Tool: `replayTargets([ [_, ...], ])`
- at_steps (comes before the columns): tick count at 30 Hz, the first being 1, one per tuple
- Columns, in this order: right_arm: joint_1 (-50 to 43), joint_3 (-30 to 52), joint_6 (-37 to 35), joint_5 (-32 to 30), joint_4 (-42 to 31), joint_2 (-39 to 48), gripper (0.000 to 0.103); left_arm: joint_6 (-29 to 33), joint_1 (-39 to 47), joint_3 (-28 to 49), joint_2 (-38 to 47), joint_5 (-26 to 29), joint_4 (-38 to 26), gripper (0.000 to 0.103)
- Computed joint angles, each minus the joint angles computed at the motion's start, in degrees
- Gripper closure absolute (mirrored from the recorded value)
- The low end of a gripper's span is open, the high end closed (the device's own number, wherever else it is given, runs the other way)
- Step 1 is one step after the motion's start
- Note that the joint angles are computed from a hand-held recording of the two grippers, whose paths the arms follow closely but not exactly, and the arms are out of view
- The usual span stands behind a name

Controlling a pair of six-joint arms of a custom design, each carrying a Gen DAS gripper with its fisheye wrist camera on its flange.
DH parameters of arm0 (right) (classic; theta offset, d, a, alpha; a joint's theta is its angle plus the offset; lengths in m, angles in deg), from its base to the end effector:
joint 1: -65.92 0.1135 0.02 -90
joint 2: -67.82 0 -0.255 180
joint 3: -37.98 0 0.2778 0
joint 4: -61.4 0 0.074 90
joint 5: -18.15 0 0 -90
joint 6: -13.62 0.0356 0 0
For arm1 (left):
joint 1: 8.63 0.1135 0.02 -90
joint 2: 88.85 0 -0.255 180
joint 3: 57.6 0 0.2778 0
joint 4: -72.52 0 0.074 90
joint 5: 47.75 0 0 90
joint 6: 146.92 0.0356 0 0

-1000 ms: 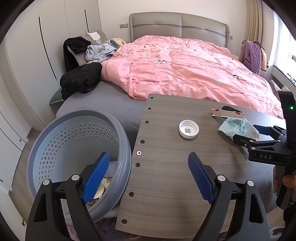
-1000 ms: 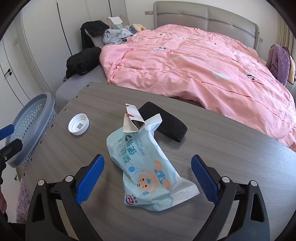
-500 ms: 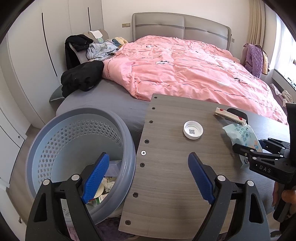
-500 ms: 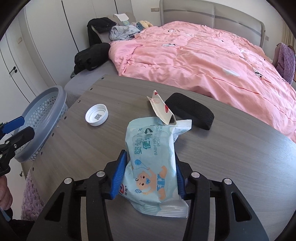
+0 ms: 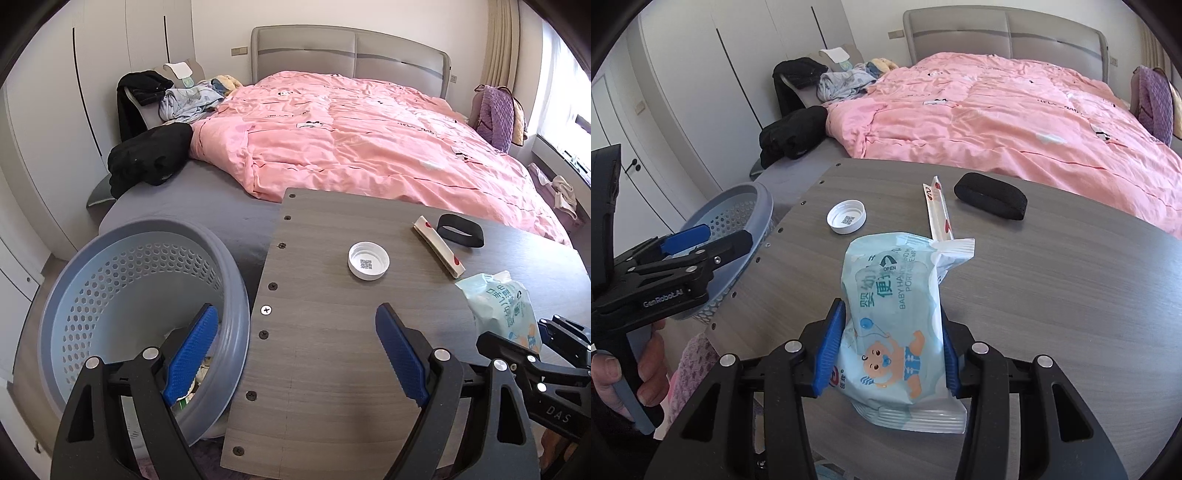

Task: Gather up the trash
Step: 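Grasp the white bottle cap with the left tool while the right tool holds the wipes, then carry the bottle cap and wipes pack over the blue basket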

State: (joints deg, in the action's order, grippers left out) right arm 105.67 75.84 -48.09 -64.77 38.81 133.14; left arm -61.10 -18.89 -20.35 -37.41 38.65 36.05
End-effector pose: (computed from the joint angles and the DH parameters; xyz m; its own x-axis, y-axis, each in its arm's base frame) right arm 0.1798 0.1438 0.1333 -0.7909 -0.0461 -0.6102 -0.2259 0.9487 0.2211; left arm 0.1970 -0.0334 0.1601 -0.7691 0.0653 -0.6358 0.0828 0.9966 0.0022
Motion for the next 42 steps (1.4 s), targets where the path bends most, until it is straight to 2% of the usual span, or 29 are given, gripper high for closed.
replayTargets([
  [9,-1.01,-4.57,4.45,3.19,-3.58,-8.38,0.058,-1.82,-4.82,3.98,12.29,0.17,7.04,0.02],
  [17,-5.47,-7.92,4.75,0.91,-3.64,-13.56,0.058,-3.05,-6.43,10.27,27.68,-0.28,12.71,0.02],
  [26,-8.15,-9.87,4.48,-1.57,-1.5,-14.63,0.058,-2.43,-8.76,14.97,36.35,-3.44,15.67,0.02],
  [27,-8.39,-10.09,4.53,-1.79,-1.41,-14.9,0.058,-2.4,-9.08,15.24,36.84,-3.84,15.85,0.022],
  [31,-8.88,-10.71,4.8,-2.02,-1.45,-15.76,0.058,-2.15,-10.07,16.63,38.94,-4.21,15.5,0.041],
  [32,-8.88,-10.85,4.88,-1.99,-1.62,-16.1,0.058,-2.25,-10.13,16.54,38.82,-3.94,15.76,0.043],
  [33,-8.89,-10.95,4.95,-1.97,-1.8,-16.4,0.058,-2.22,-10.19,16.59,38.81,-3.74,15.69,0.049],
  [34,-8.63,-11.01,5.2,-1.72,-2.11,-16.79,0.058,-2.15,-10.2,16.49,38.49,-3.27,15.48,0.059],
  [35,-8.57,-11.09,5.3,-1.66,-2.3,-17.09,0.058,-2.08,-10.28,16.39,38.14,-2.83,15.23,0.064],
  [42,-8.01,-11.11,5.73,-1.16,-2.54,-17.38,0.058,-2.2,-10.42,12.43,31.3,-1.47,12.76,0.064],
])
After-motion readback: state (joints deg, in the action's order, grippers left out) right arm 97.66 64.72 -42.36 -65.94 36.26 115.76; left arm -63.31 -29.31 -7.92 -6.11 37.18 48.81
